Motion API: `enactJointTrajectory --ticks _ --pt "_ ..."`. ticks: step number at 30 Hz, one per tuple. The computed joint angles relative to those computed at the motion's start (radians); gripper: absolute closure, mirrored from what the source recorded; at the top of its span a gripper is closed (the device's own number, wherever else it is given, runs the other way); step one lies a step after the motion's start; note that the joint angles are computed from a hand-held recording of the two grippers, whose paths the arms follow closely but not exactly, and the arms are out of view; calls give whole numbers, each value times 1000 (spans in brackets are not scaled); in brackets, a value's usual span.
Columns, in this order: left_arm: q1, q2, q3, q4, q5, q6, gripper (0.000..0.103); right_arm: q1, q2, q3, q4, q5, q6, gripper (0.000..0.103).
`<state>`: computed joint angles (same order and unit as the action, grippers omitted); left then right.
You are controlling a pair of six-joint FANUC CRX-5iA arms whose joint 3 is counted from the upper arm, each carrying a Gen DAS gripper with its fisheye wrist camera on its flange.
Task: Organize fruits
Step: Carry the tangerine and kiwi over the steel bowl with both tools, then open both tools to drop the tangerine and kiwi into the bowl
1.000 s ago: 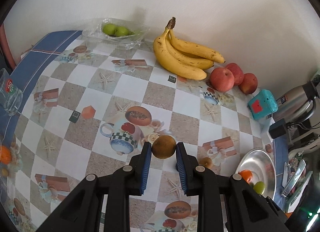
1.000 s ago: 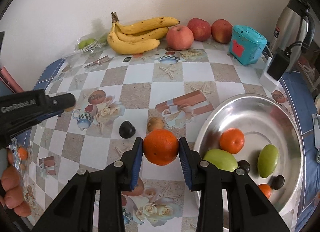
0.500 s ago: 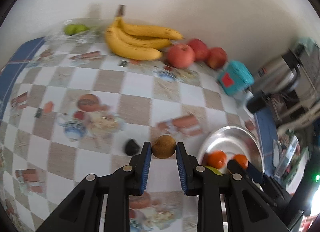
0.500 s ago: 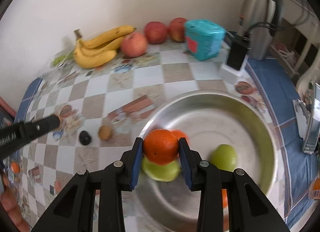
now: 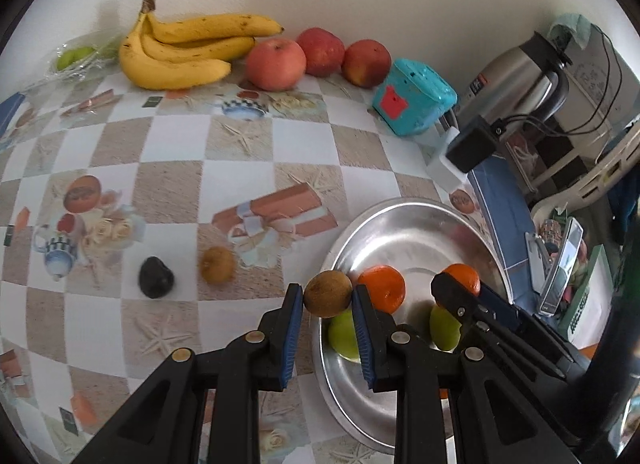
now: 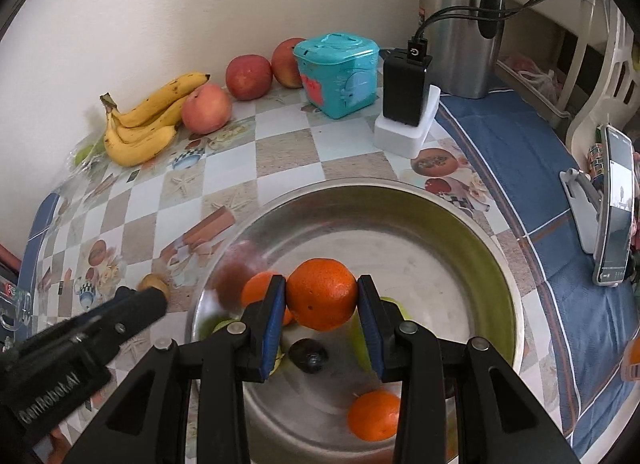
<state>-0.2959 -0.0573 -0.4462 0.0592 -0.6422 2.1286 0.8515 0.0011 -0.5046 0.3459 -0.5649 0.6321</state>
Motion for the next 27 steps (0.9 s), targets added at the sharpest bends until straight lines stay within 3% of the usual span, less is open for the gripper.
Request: enactJointTrajectory --ticks 18,27 --pt "-20 38 8 -8 31 4 74 -7 20 13 -26 -17 5 65" --pt "-12 30 7 -4 25 -1 64 -6 10 5 -2 -14 -24 65"
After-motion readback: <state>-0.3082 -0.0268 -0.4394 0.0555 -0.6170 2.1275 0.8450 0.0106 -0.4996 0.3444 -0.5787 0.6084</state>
